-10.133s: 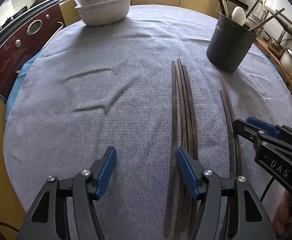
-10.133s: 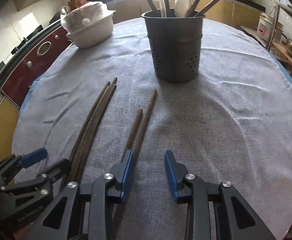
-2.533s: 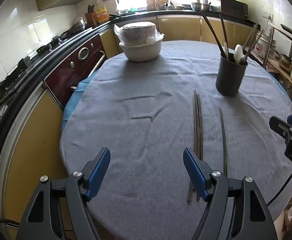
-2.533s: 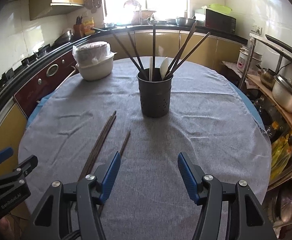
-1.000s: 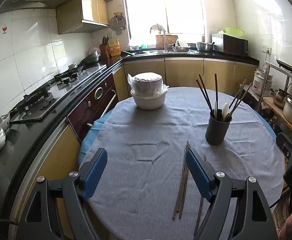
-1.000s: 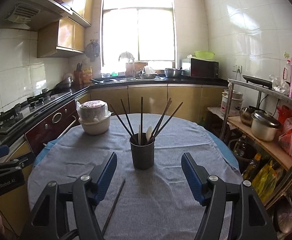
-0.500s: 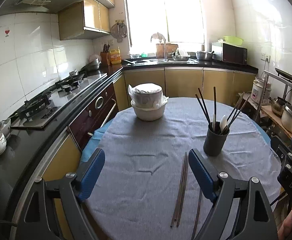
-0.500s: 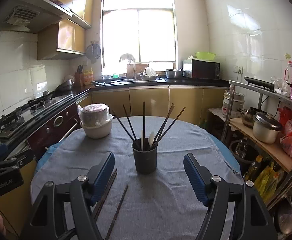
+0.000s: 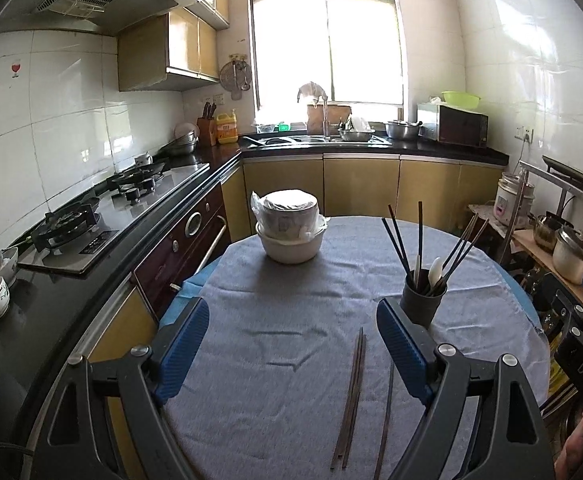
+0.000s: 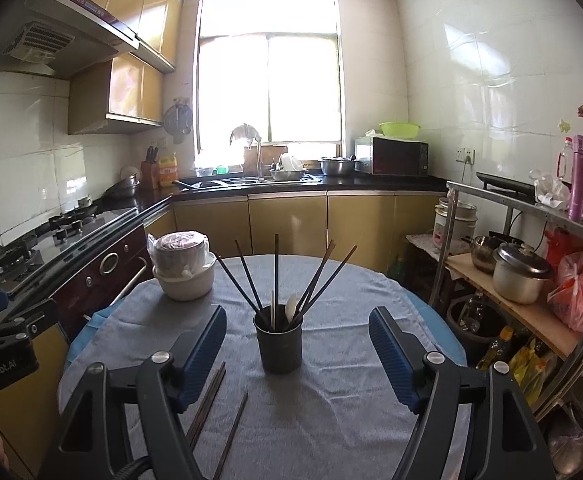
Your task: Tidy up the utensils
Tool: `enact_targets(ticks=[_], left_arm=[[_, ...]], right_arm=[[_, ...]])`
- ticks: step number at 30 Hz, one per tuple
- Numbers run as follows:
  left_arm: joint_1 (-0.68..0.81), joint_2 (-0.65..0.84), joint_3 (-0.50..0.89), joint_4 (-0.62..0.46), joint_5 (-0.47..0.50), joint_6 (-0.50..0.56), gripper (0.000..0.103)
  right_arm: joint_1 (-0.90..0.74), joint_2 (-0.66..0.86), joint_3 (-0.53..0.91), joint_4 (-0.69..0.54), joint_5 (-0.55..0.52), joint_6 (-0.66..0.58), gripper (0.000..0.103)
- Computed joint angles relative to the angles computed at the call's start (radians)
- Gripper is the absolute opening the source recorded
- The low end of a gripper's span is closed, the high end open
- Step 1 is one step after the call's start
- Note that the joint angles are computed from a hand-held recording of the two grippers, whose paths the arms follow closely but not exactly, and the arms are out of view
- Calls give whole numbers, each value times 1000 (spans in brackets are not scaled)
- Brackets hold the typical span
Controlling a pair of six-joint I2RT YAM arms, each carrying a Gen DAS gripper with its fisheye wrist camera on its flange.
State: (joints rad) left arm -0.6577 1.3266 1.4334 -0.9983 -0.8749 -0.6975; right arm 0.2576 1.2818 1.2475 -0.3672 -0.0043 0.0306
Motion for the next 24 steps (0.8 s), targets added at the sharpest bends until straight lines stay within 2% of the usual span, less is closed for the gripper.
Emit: enact_targets(ticks=[12, 24], left_arm=[[10, -25, 14, 17, -20, 24, 86], [-32, -53, 21, -23, -62, -3, 86]], right_arm=[[13, 17, 50, -26, 3, 20, 77], [46, -11, 50, -49, 9, 27, 77]])
